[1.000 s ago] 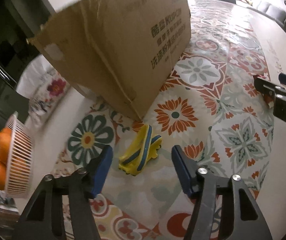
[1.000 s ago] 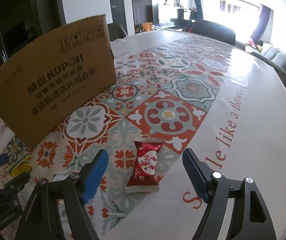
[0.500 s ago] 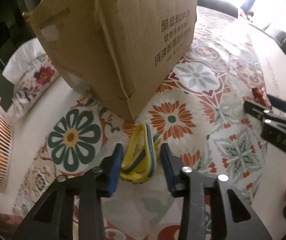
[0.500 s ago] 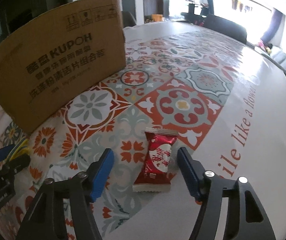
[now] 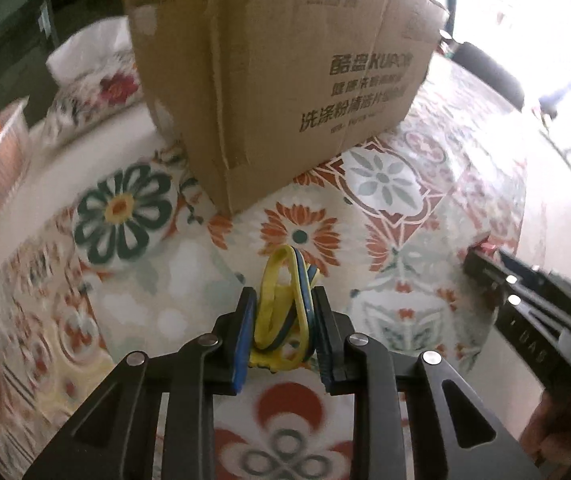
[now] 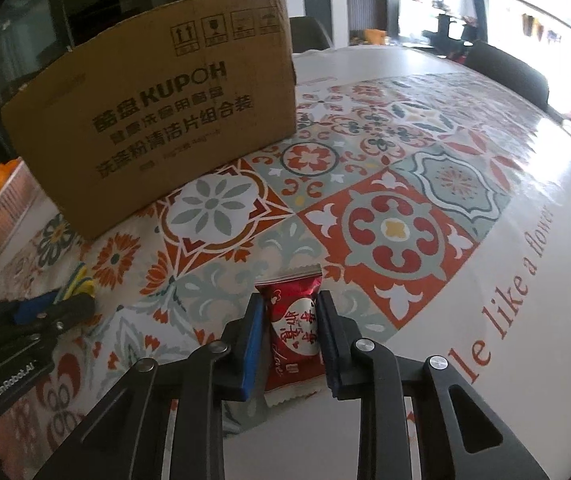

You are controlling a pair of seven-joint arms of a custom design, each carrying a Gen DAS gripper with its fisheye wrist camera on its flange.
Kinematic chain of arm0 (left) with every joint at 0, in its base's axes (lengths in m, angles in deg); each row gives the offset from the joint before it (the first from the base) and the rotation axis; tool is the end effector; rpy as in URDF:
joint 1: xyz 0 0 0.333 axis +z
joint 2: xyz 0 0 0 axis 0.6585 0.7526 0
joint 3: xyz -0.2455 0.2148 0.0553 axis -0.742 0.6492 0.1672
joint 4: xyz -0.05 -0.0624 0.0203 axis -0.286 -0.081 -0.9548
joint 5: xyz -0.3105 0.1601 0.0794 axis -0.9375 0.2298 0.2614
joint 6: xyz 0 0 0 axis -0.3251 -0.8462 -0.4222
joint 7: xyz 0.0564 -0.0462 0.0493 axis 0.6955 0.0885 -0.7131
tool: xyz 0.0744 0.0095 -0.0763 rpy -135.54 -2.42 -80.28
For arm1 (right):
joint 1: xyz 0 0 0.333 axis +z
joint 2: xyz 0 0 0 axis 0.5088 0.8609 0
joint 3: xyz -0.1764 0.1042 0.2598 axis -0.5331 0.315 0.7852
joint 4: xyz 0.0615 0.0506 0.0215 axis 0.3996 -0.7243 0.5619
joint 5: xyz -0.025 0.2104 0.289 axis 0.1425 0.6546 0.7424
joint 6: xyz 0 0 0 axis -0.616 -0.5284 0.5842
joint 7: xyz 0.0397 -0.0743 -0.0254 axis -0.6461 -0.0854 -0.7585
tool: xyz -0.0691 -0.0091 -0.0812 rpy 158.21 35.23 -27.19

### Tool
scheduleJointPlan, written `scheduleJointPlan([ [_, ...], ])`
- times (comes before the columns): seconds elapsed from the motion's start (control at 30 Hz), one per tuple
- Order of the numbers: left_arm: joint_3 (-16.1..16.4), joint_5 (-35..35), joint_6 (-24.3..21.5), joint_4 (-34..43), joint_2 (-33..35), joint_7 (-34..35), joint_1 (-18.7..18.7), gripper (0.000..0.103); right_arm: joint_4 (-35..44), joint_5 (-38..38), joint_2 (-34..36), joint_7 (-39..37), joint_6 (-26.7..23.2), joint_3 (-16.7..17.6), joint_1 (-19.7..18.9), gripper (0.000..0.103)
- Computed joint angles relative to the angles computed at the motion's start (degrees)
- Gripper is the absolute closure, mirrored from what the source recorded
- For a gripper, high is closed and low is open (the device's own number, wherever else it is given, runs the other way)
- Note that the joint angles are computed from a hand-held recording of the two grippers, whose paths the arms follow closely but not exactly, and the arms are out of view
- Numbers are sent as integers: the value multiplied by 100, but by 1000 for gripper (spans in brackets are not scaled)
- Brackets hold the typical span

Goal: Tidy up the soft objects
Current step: 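Close the left tool on the yellow sponge strip while the right tool grips the red snack packet, then carry the sponge strip and snack packet with both tools over the box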

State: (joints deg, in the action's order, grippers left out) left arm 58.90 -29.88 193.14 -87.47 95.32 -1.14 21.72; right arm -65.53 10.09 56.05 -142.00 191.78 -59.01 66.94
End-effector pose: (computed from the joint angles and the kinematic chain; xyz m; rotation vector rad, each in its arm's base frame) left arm 0.4899 -0.3645 0.4238 -1.7227 2.2176 -0.6917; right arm 0.4525 0.4242 0.3988 -1.6530 1.9735 -0.5536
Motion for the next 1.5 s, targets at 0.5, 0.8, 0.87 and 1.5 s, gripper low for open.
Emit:
scheduleJointPlan([
  [0.5, 101, 1428, -950, -96, -624, -2985, -674, 76, -703, -158, -536, -1023, 1519, -28, -446, 76],
  [0.8, -89, 1671, -1806, 411, -755, -3945, -896, 76, -997, 380, -1021, -2240, 2189, 102, -820, 76],
  [0.87, -115, 1721, -2000, 553, -731, -4120, -957, 76, -1071, 612, -1124, -2641, 2343, 140, -916, 76],
  [1.5, -112, 2468, -3645, 2198, -265, -4758, -1606, 76, -1202, 4090, -1481, -6985, 3303, 714, -1634, 76],
])
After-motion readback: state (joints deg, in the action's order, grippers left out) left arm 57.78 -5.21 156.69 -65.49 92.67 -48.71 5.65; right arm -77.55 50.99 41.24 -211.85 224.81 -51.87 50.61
